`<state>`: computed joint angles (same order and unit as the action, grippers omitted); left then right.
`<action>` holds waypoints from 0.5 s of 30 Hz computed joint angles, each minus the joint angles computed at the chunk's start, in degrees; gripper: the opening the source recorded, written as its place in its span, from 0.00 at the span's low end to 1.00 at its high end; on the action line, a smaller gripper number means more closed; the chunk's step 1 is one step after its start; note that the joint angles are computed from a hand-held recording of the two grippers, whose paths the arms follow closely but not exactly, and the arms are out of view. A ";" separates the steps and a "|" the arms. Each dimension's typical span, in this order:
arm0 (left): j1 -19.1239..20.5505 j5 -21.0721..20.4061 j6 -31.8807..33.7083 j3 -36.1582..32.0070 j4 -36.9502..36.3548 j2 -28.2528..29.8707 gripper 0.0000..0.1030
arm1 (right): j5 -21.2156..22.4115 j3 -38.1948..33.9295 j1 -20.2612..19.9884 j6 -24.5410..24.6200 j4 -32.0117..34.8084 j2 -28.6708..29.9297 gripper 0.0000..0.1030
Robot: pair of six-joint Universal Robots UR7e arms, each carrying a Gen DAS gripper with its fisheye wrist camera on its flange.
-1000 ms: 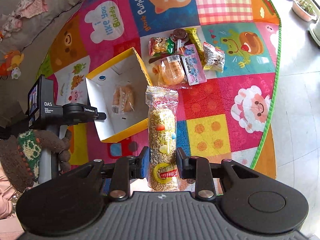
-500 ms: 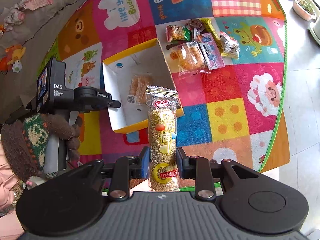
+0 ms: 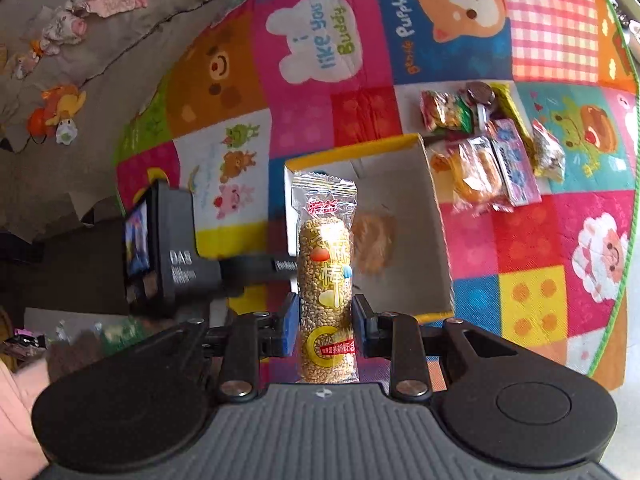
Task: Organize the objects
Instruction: 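Carry the grain-bar stick with the right tool and release it into the box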
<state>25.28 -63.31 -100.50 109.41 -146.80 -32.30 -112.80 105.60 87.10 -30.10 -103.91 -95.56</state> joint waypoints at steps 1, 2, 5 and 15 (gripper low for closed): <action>-0.18 0.03 -0.72 0.32 -0.30 -0.07 0.12 | 0.89 -0.44 0.39 0.71 -0.21 0.91 0.27; -0.25 0.02 -1.32 0.54 -0.64 -0.06 0.12 | 1.62 -0.70 0.75 1.23 -0.79 1.61 0.28; -0.63 -0.14 -2.55 1.54 -1.66 -0.38 0.12 | 3.32 -1.18 1.13 0.96 -1.51 2.08 0.30; 0.98 1.17 -6.40 -0.11 -1.81 0.27 0.14 | -4.24 -3.67 -6.84 -2.39 -3.77 -1.05 0.43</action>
<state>26.26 -62.13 -106.90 109.31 -148.61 -32.04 -117.04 101.93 80.26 -32.49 -107.67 -96.61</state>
